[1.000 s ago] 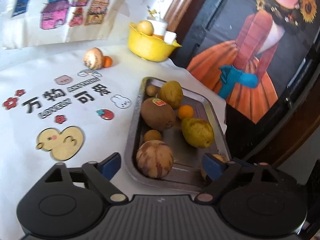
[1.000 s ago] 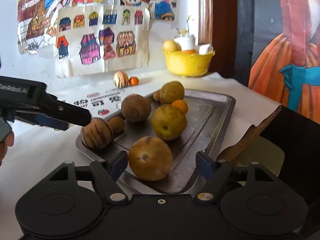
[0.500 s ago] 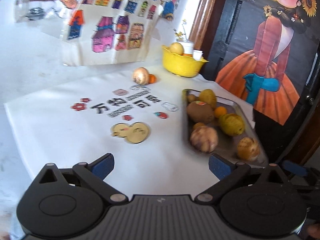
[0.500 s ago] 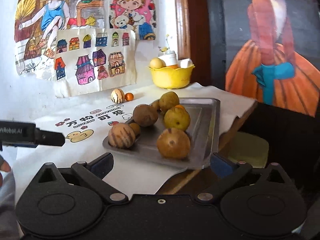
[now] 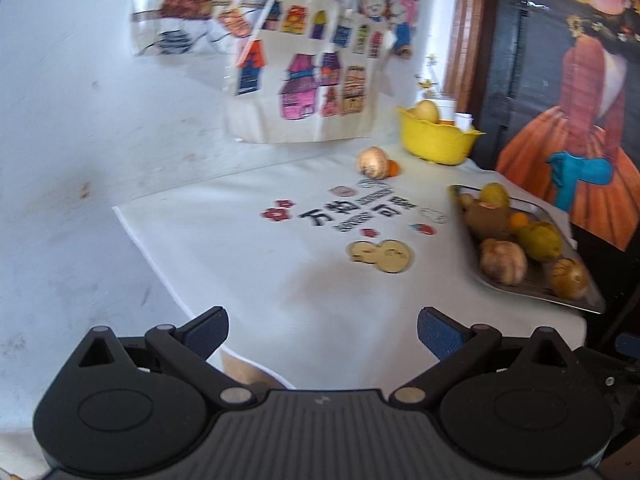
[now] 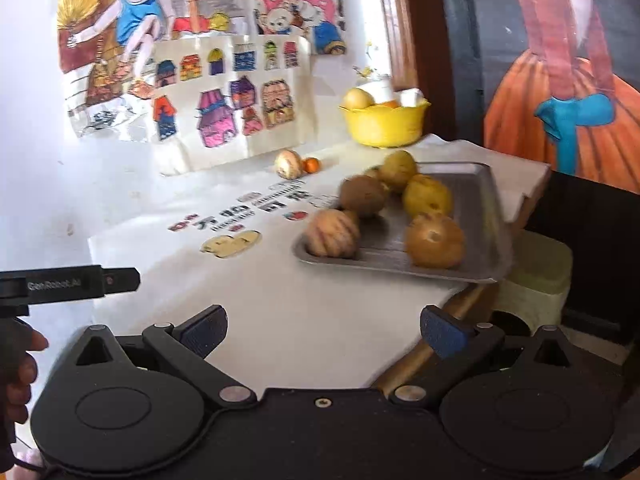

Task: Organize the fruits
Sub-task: 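Withdraw both open grippers away from the tray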

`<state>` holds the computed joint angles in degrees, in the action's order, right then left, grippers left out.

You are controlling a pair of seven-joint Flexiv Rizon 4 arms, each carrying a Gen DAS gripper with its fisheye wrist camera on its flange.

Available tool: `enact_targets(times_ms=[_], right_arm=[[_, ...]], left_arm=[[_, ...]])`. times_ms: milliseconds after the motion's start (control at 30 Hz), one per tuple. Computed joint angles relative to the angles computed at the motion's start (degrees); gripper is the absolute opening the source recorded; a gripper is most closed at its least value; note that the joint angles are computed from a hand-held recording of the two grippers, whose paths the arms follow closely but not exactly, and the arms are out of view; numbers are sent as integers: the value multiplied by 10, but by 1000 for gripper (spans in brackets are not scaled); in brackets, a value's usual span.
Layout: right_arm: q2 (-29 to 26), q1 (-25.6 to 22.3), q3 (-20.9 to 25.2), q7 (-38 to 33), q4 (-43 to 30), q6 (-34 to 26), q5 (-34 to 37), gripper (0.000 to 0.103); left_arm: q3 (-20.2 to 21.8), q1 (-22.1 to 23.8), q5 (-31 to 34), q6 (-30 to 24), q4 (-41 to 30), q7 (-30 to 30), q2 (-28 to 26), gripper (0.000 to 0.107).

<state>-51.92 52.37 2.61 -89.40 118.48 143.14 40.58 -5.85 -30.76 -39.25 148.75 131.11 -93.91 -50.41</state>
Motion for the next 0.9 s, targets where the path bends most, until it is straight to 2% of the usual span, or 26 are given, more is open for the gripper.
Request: enact_targets(times_ms=[167, 367, 500, 667, 800, 900], right_arm=[[-1, 16, -24, -40, -28, -25, -5, 102], [-3, 0, -33, -50, -52, -50, -28, 102], [-5, -17, -37, -39, -63, -67, -48, 102], [-6, -42, -44, -25, -73, -77, -88, 102], [-8, -76, -35, -8, -74, -76, -148, 102], [-6, -87, -42, -12, -68, -90, -185, 102]], left_arm=[[8, 12, -9, -7, 3, -1, 1, 103], [18, 26, -12, -23, -7, 14, 1, 103], [30, 20, -29, -28, -29, 51, -9, 103], [39, 9, -68, -36, -65, 134, -24, 103], [38, 34, -35, -40, -87, 169, -27, 103], [36, 66, 17, -50, -102, 182, -25, 103]])
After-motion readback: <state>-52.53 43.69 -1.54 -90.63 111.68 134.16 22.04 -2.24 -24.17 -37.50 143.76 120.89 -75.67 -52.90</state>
